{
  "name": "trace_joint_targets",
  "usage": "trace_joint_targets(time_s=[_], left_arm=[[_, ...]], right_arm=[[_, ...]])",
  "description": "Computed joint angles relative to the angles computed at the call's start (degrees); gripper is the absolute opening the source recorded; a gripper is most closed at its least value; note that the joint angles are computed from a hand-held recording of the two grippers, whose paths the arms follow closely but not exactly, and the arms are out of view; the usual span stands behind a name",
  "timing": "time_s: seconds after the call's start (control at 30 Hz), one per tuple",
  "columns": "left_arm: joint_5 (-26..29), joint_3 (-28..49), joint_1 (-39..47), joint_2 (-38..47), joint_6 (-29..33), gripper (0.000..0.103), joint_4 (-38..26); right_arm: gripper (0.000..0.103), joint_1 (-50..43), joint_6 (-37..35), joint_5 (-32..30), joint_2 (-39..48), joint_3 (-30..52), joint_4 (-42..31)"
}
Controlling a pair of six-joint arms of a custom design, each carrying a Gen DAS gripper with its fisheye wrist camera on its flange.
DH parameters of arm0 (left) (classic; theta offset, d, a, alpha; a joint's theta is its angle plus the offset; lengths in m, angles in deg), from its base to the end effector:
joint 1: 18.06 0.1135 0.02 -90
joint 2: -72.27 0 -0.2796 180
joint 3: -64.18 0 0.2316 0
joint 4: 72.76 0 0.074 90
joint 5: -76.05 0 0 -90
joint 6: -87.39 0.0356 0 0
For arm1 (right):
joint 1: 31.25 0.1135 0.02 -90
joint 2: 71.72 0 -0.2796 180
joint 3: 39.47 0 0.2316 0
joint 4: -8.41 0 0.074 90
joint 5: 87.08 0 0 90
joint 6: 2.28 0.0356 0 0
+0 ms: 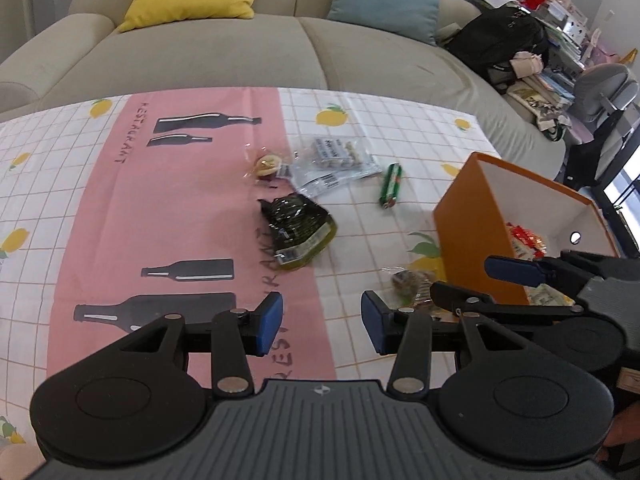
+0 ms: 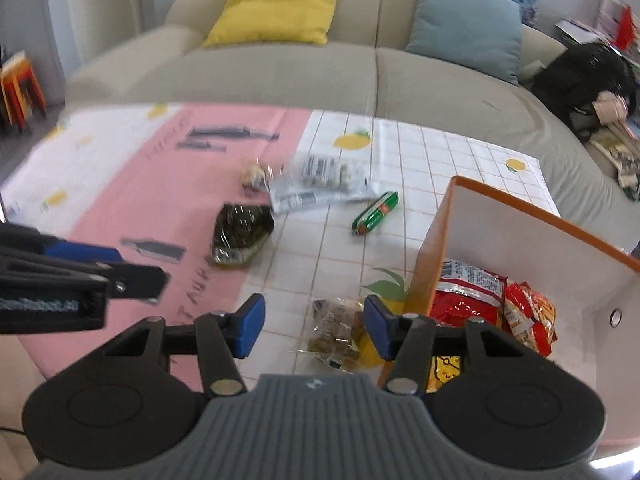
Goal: Organize snacks
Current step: 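Grasp the clear nut bag with the right gripper while the left approaches the seaweed packet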
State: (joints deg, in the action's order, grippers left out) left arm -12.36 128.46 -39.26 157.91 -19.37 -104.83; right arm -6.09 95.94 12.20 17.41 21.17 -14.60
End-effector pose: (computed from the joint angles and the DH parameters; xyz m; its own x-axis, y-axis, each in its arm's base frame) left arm 0.2604 -0.1021 0.2199 -0.8257 0.0111 -0.5641 0.1450 0.9704 -0.1931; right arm 0.2624 0.1169 0.1972 -0.7481 -0.1955 -0.6342 -0.2241 0.9739 -0.0359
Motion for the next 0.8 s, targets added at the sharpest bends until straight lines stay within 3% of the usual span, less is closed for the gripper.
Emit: trace_joint_targets(time_s=[0.3, 0.63, 0.7, 0.8], left_arm=[[0.7, 1.3, 2.9, 4.4, 1.5, 0.055, 0.5], [3.2, 2.8, 5.6, 8.7, 2.5, 0.056, 1.6], [3.6, 3.1, 5.8, 9.4, 2.6, 0.056, 1.7], [3.8, 3.7, 6.0, 10.3, 2.8, 0.056, 1.5]], right_arm=[[0.055, 0.4, -9.4, 3.9, 14.6, 11.7, -6.8], [0.054, 1.3, -15.6, 8.4, 23.6, 18.9, -12.3], [0.052, 1.2, -16.1, 8.4, 25.1, 20.4, -13.7], [0.038, 1.3, -17.2, 8.8, 26.5, 21.4, -14.1]])
